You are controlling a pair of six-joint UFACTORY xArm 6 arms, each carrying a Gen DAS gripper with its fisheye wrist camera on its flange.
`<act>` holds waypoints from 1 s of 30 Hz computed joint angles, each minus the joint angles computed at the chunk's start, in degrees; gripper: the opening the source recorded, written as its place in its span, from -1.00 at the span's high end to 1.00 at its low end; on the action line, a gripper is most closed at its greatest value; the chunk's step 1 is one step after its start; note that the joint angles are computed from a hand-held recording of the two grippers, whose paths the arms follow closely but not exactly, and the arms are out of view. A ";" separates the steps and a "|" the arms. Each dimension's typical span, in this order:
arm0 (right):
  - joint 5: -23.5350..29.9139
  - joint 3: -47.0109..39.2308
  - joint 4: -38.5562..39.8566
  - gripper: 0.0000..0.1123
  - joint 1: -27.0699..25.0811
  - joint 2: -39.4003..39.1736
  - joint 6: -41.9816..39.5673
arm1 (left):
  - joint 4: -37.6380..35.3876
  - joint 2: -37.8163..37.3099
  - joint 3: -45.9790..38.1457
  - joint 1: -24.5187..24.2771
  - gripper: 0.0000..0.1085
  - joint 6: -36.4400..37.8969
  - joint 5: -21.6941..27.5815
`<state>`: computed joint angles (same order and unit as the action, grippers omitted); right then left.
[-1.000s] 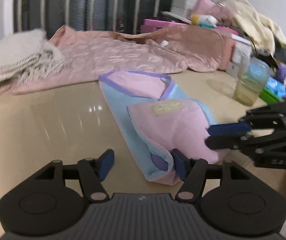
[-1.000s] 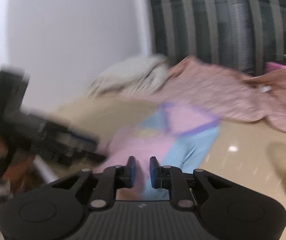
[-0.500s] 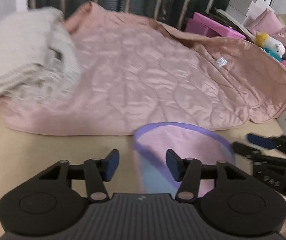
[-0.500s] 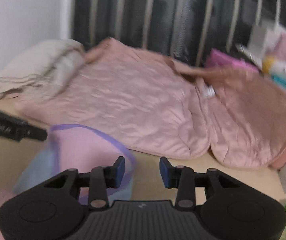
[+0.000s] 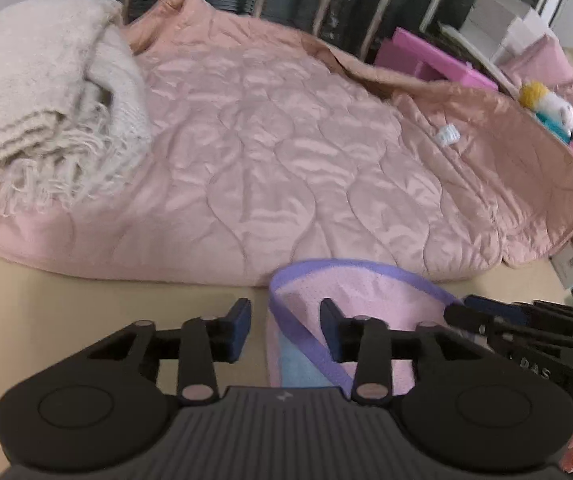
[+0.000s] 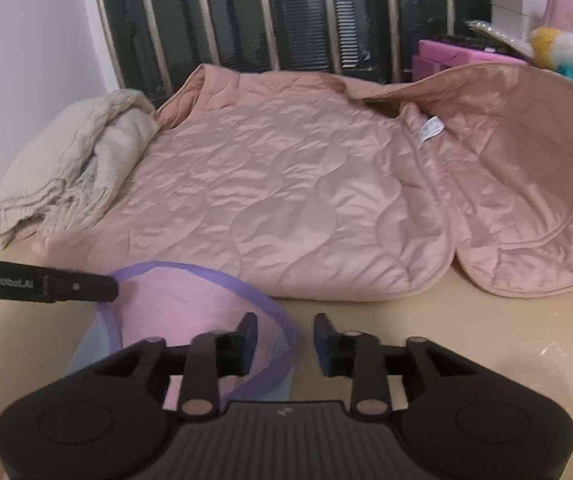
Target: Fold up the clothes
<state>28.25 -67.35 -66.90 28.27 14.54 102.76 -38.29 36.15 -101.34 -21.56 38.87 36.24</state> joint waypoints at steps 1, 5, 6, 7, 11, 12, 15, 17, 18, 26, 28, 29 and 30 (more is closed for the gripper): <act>-0.18 -0.26 0.18 0.96 0.06 0.37 -0.02 | 0.43 0.25 -0.25 -0.14 0.93 -0.72 0.33; 2.05 1.08 -7.12 0.98 2.46 -1.95 7.65 | -8.14 -6.02 7.91 -0.29 0.94 7.72 -3.12; 3.39 2.00 -8.93 0.98 3.59 -3.48 9.23 | -11.43 -8.88 11.10 0.04 0.94 11.02 -3.23; 4.95 3.00 -10.22 0.98 4.81 -5.08 10.39 | -14.83 -12.13 14.82 0.41 0.94 14.82 -3.45; 11.26 10.18 -16.34 0.98 12.18 -13.80 18.24 | -26.76 -25.80 30.55 2.76 0.94 28.47 -3.04; 12.42 12.66 -17.52 0.98 14.33 -16.24 20.31 | -29.25 -29.51 35.11 3.57 0.94 31.39 -2.81; 14.04 19.11 -18.37 0.98 20.89 -20.60 26.80 | -36.65 -39.73 49.44 5.65 0.93 40.41 -3.46; 14.71 21.79 -17.00 0.97 24.81 -21.69 29.88 | -39.47 -43.83 56.33 7.21 0.88 46.55 -2.93; 15.28 22.50 -15.60 0.94 26.34 -21.78 30.36 | -40.54 -45.43 59.02 7.85 0.79 48.67 -3.08; 20.43 21.16 -22.81 0.43 29.19 -21.92 31.81 | -47.79 -46.68 56.96 9.78 0.18 47.70 1.35; 18.12 17.91 -21.99 0.43 26.48 -17.83 29.84 | -49.13 -43.72 54.80 6.24 0.19 49.09 -0.91; 16.49 16.57 -21.06 0.43 25.51 -15.69 28.25 | -48.15 -42.29 54.14 4.05 0.19 48.19 -3.87; 14.84 15.43 -20.12 0.50 24.72 -13.65 26.56 | -47.70 -41.37 53.95 2.69 0.19 47.73 -6.27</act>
